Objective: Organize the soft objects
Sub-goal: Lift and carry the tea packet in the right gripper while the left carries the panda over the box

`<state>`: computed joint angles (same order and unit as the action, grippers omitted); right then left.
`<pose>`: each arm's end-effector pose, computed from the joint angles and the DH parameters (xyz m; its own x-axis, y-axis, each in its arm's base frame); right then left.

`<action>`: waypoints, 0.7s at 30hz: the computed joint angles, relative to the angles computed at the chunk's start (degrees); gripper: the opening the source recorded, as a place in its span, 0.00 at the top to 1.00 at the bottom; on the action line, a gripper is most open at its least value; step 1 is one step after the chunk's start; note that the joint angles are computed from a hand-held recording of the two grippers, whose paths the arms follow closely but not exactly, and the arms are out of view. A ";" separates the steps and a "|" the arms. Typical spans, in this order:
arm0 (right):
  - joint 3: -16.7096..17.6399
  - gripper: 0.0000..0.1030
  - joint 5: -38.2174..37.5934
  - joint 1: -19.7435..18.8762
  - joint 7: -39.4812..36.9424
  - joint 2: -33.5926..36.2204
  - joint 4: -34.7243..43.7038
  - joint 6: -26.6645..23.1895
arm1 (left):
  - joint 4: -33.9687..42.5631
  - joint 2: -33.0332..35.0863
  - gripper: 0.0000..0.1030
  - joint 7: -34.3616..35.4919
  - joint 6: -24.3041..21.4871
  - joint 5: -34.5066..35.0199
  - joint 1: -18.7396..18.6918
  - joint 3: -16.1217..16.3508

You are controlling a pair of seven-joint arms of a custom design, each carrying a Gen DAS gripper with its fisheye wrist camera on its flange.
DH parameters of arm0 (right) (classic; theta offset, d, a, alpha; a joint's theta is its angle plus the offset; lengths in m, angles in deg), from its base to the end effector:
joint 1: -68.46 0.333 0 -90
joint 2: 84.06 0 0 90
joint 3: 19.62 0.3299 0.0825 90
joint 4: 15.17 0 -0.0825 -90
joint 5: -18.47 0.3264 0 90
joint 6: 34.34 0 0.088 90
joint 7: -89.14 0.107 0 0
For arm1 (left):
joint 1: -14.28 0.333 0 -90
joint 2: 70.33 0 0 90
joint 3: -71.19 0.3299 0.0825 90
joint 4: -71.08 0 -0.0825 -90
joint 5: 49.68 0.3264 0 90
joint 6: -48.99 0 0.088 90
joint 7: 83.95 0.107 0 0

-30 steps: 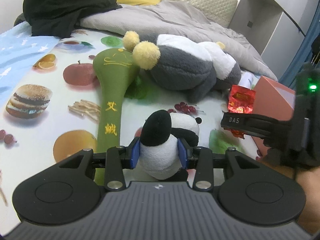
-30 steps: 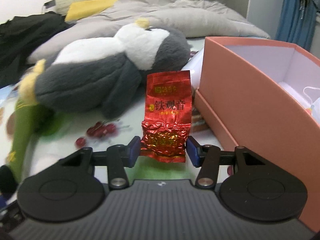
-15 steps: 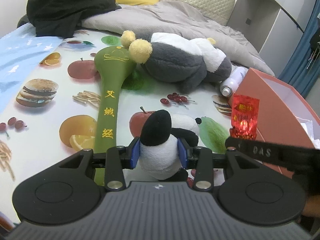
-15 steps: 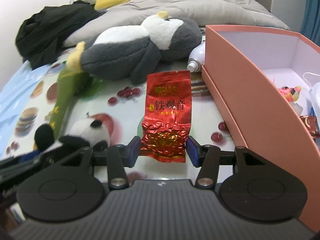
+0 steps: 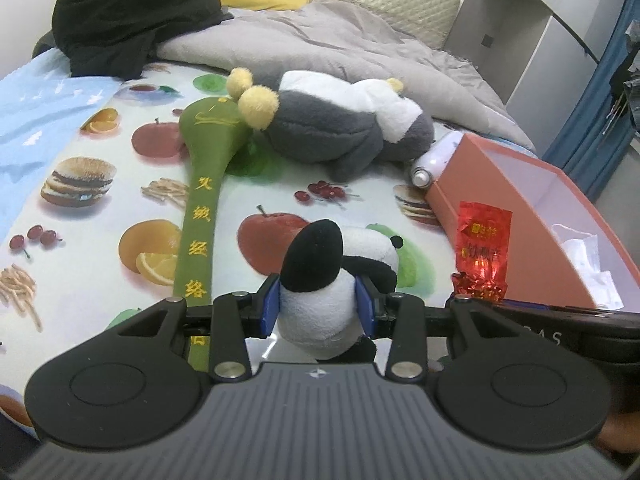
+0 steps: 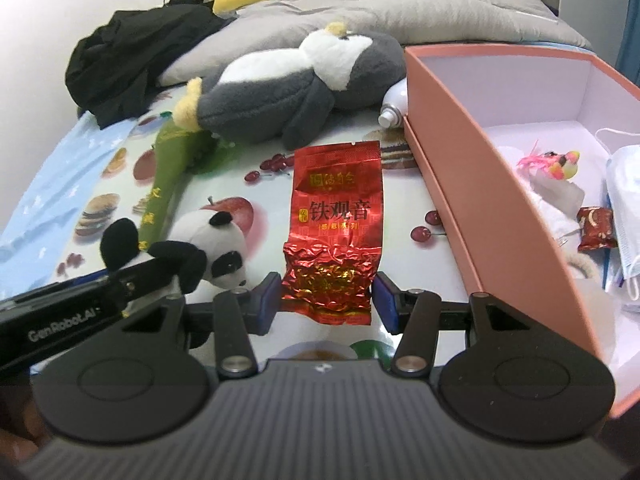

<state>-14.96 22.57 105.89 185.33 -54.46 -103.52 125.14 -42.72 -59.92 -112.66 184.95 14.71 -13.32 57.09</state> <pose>0.5291 0.4558 0.4779 0.5628 -0.8082 -0.1736 -0.6859 -0.3393 -0.6438 0.4355 -0.3648 0.4482 0.4424 -0.8579 0.2613 -0.5383 -0.4871 -0.6877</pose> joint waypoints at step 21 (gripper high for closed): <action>3.95 0.48 9.87 -8.69 -11.28 -7.82 -0.37 1.40 | 24.83 7.84 0.56 16.22 -6.01 -2.60 -5.12 1.93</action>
